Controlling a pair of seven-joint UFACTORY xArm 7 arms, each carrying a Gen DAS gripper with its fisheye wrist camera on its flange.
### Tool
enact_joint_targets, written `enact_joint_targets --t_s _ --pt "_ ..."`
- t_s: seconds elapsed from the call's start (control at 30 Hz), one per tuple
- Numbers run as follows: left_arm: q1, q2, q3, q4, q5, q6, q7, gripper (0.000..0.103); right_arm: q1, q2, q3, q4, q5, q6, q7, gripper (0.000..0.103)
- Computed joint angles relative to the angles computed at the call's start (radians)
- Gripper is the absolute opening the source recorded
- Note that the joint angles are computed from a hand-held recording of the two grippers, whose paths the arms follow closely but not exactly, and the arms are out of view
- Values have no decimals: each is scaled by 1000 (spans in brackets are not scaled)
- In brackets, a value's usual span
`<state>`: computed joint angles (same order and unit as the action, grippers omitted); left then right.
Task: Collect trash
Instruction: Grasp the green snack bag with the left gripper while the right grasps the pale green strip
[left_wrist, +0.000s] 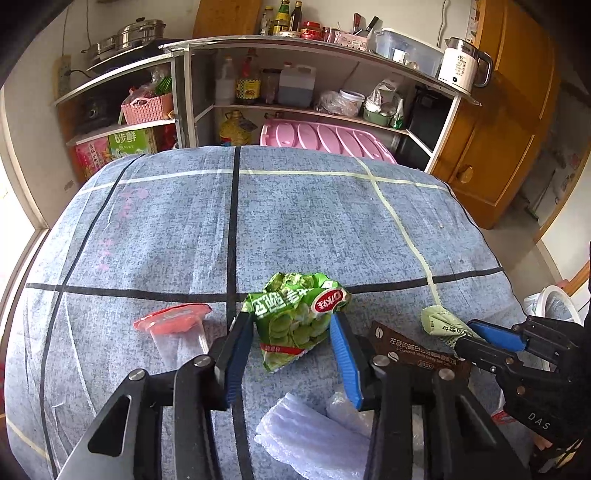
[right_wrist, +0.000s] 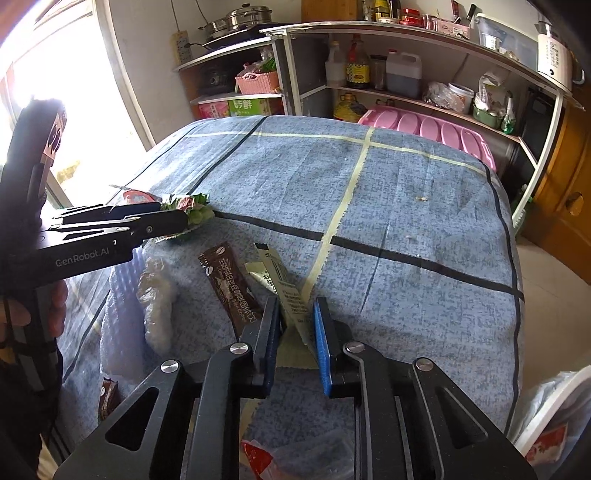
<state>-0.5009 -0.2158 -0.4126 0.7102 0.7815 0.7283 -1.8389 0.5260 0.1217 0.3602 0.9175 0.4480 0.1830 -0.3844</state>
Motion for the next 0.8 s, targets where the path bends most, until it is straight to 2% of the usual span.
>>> enact_joint_targets --t_s 0.2,0.43,0.63,0.8 --pt "-9 30 6 24 -4 6 29 21 -5 -3 8 -4 33 -2 -26 18" --pt "-21 41 14 36 3 17 34 7 -11 -4 17 -8 85 -9 -62 18" --pt "-26 22 7 28 19 20 9 5 -15 -11 18 -13 135 -16 -98 17" --pt "-31 14 -7 35 30 37 -2 5 -19 -30 25 -23 221 -36 -158 15"
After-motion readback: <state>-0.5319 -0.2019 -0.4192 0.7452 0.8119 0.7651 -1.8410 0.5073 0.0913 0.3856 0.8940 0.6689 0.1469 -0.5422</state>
